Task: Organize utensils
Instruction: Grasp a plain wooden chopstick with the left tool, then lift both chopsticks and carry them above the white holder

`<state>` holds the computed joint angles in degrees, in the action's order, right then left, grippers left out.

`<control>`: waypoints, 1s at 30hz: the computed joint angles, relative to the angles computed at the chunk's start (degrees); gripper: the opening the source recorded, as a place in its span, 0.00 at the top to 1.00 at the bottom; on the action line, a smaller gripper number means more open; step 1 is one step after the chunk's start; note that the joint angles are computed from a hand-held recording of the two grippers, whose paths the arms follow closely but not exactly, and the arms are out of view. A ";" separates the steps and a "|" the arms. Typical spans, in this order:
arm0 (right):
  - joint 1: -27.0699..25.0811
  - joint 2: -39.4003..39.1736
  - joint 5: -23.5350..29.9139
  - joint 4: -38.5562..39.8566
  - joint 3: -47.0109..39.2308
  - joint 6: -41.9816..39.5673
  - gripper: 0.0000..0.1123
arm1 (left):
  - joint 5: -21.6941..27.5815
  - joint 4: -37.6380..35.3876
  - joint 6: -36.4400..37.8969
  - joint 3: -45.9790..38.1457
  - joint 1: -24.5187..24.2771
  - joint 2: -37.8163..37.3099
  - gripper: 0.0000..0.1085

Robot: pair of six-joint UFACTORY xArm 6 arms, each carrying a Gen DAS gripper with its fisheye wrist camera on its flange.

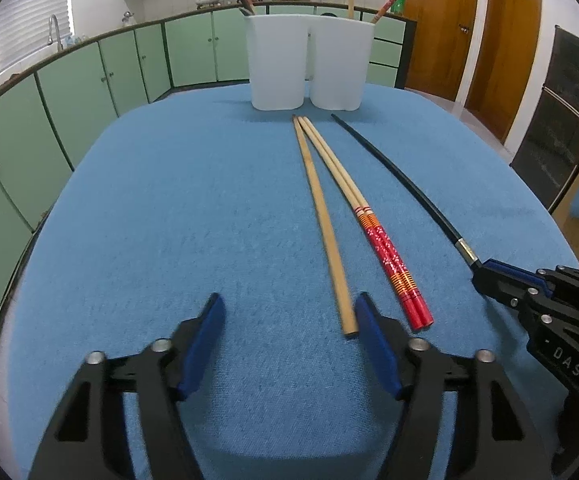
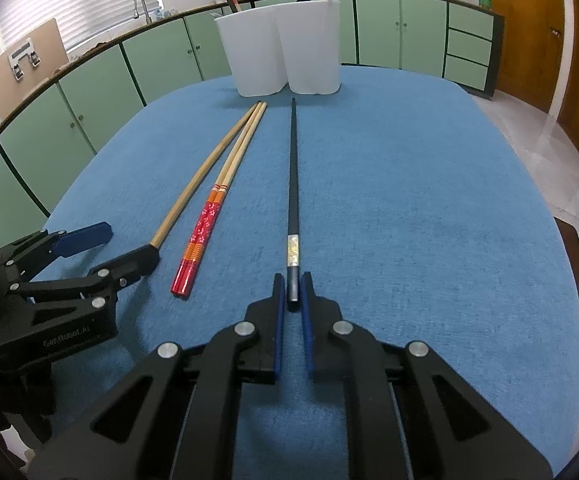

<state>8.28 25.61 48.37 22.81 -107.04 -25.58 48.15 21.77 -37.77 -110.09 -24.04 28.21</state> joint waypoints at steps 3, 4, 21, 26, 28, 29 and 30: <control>0.10 0.08 -0.15 -0.58 -0.09 0.12 0.91 | -0.56 -0.29 0.54 -0.47 -0.06 0.43 0.62; 0.21 0.03 -0.40 -1.00 0.02 0.21 0.91 | -0.65 -0.33 0.76 -0.71 -0.12 0.61 0.70; 0.32 -1.95 -2.45 0.40 1.52 -1.45 0.95 | -4.54 0.89 -1.17 1.31 -0.03 -1.69 0.94; -0.02 -2.65 -2.69 2.21 -0.59 -3.20 0.95 | -5.98 4.25 -3.07 1.19 0.07 -4.07 0.94; -0.16 -2.52 -2.57 2.62 -2.11 -3.78 0.95 | -6.57 5.37 -3.49 0.70 0.26 -4.76 0.94; -0.27 -2.47 -2.56 3.03 -3.16 -4.20 0.95 | -6.75 5.80 -3.63 0.18 0.34 -4.76 0.94; -0.34 -2.18 -2.39 3.35 -4.24 -4.44 0.95 | -7.08 6.47 -3.78 -0.67 0.47 -4.80 0.94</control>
<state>7.94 23.43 45.98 26.15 -111.28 -30.02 41.08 28.24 -41.55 -110.76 -23.58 23.41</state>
